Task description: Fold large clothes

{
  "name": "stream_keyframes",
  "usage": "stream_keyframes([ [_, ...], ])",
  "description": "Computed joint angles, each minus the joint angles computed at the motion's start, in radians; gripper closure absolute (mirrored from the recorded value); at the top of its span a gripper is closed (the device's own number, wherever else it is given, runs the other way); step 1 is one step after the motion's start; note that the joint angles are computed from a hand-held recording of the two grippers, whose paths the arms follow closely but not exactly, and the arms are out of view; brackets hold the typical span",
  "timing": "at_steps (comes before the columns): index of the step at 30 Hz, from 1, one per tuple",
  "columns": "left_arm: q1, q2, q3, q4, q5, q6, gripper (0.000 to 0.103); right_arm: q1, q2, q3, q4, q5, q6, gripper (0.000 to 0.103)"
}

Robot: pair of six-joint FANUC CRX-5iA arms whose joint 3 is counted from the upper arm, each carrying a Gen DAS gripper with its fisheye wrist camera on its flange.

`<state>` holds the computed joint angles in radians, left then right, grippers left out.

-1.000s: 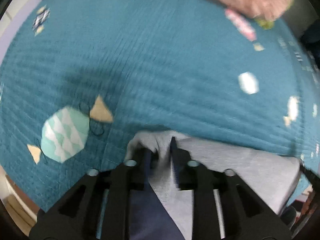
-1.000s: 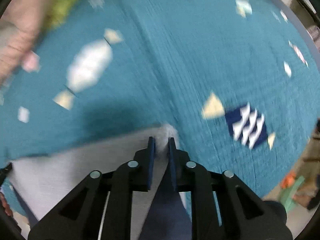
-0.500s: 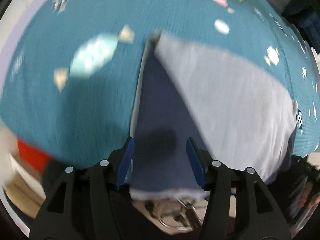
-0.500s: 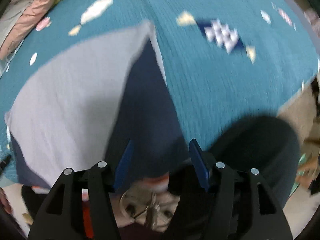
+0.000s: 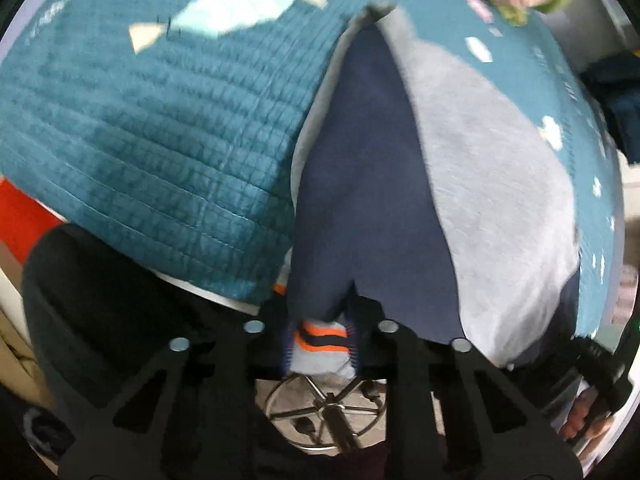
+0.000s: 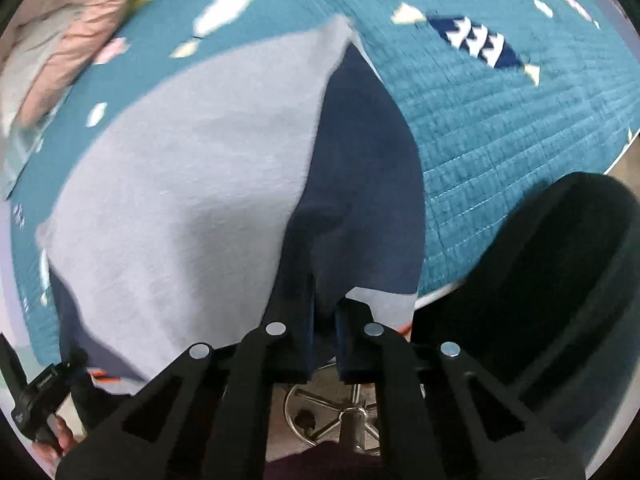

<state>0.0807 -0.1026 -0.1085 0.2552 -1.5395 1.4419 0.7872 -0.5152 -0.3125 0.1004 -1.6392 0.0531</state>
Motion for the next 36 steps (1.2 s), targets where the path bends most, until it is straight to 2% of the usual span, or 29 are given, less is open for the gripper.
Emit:
stream_keyframes([
  [3, 0.008, -0.024, -0.001, -0.024, -0.005, -0.014, 0.099, 0.010, -0.007, -0.010, -0.031, -0.036, -0.014, 0.097],
  [7, 0.009, 0.004, 0.014, -0.044, -0.019, 0.000, 0.099, -0.050, 0.006, -0.063, -0.142, -0.026, -0.008, 0.097],
  [9, -0.006, 0.006, 0.036, -0.071, -0.028, -0.015, 0.091, -0.068, -0.007, -0.063, -0.200, -0.012, 0.001, 0.097],
  [11, -0.033, 0.003, 0.060, -0.097, -0.031, -0.026, 0.078, -0.066, -0.040, -0.063, -0.206, 0.013, -0.019, 0.096],
  [12, -0.042, -0.004, 0.070, -0.108, -0.032, -0.032, 0.071, -0.048, -0.033, -0.055, -0.189, 0.021, -0.029, 0.096],
  [13, -0.051, -0.018, 0.081, -0.125, -0.029, -0.038, 0.061, -0.004, -0.035, -0.045, -0.144, -0.002, -0.052, 0.095],
  [16, -0.055, -0.055, 0.085, -0.146, -0.015, -0.056, 0.060, 0.142, -0.015, -0.008, 0.008, -0.057, -0.112, 0.092],
  [19, -0.090, -0.081, 0.082, -0.137, 0.024, -0.060, 0.061, 0.230, 0.017, 0.014, 0.124, -0.027, -0.088, 0.092],
  [22, -0.147, -0.063, 0.100, -0.156, 0.036, -0.060, 0.062, 0.204, 0.082, 0.060, 0.126, 0.011, 0.006, 0.092],
  [25, -0.215, -0.030, 0.080, -0.086, 0.084, -0.066, 0.072, 0.163, 0.122, 0.090, 0.095, 0.074, 0.143, 0.092],
  [28, -0.286, 0.035, 0.085, -0.069, 0.104, -0.057, 0.076, 0.132, 0.190, 0.106, 0.065, 0.167, 0.255, 0.092],
  [31, -0.330, 0.072, 0.074, -0.063, 0.126, -0.057, 0.076, 0.087, 0.218, 0.102, 0.015, 0.262, 0.394, 0.092],
  [32, -0.350, 0.092, 0.076, -0.094, 0.130, -0.032, 0.076, 0.060, 0.233, 0.091, -0.011, 0.282, 0.439, 0.092],
  [34, -0.352, 0.088, 0.048, -0.096, 0.169, -0.012, 0.076, 0.013, 0.285, 0.097, -0.075, 0.288, 0.471, 0.093],
  [35, -0.345, 0.081, 0.041, -0.087, 0.172, -0.021, 0.078, -0.007, 0.279, 0.074, -0.105, 0.310, 0.461, 0.098],
  [36, -0.344, 0.077, 0.043, -0.098, 0.168, -0.029, 0.080, -0.016, 0.252, 0.047, -0.116, 0.348, 0.454, 0.099],
])
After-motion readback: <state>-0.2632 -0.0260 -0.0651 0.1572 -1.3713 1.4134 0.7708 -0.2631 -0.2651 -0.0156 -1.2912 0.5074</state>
